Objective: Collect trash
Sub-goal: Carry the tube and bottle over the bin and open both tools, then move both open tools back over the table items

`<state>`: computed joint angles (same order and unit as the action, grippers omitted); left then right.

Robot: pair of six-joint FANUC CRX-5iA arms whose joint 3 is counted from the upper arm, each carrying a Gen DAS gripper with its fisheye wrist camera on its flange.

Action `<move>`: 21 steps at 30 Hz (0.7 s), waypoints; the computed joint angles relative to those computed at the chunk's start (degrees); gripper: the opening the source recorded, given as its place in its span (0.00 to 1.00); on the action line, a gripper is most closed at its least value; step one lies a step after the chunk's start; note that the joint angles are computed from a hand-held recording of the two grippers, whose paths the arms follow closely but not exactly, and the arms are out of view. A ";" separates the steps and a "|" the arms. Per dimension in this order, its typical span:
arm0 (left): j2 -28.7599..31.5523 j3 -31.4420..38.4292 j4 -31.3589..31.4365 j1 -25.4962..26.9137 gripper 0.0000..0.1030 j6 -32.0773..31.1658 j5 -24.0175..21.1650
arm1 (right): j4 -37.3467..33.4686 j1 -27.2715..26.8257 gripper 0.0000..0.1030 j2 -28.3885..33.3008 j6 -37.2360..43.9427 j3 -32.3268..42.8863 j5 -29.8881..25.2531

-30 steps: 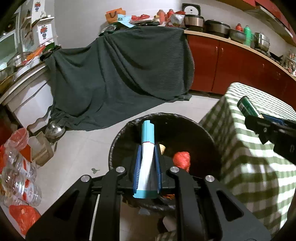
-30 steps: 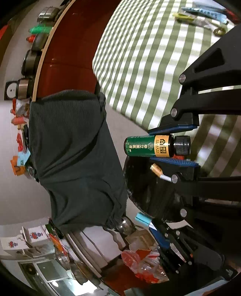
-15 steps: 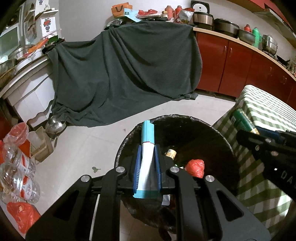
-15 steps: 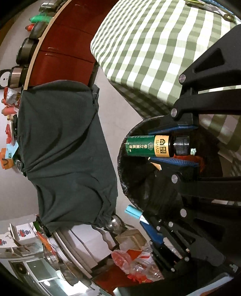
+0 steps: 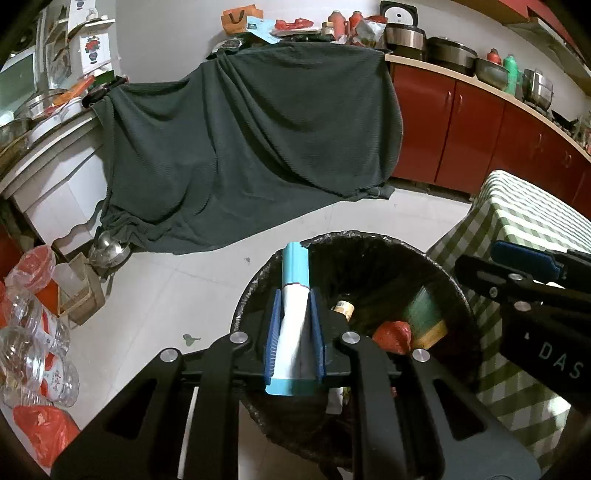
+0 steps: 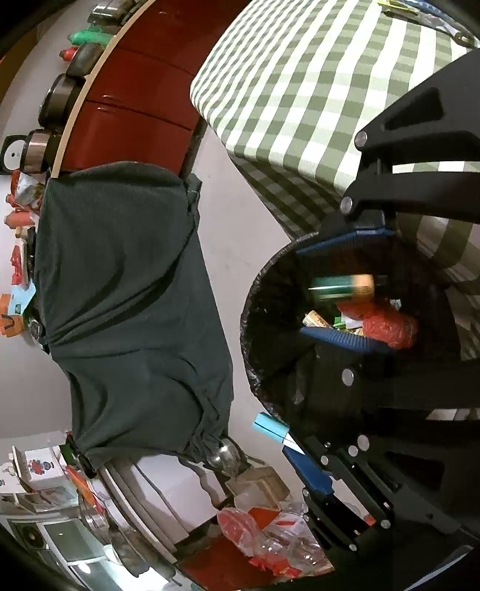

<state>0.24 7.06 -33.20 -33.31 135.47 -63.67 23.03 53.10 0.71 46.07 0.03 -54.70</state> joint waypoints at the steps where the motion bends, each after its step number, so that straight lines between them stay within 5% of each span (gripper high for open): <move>1: 0.02 0.00 -0.05 -0.02 0.16 0.08 0.00 | 0.10 0.02 0.41 -0.16 -0.21 -0.09 0.04; 6: -0.34 0.35 -0.16 -0.42 0.18 0.23 -0.52 | 1.43 0.17 0.44 -1.59 -1.80 -1.18 0.53; 9: -0.94 0.78 -1.30 -1.58 0.40 1.12 -1.00 | 3.31 0.46 0.47 -3.46 -3.29 -2.83 0.87; 21: -0.64 5.05 -4.16 -9.08 0.46 1.83 -3.12 | 11.96 0.53 0.53 -15.42 -12.20 -13.18 -2.24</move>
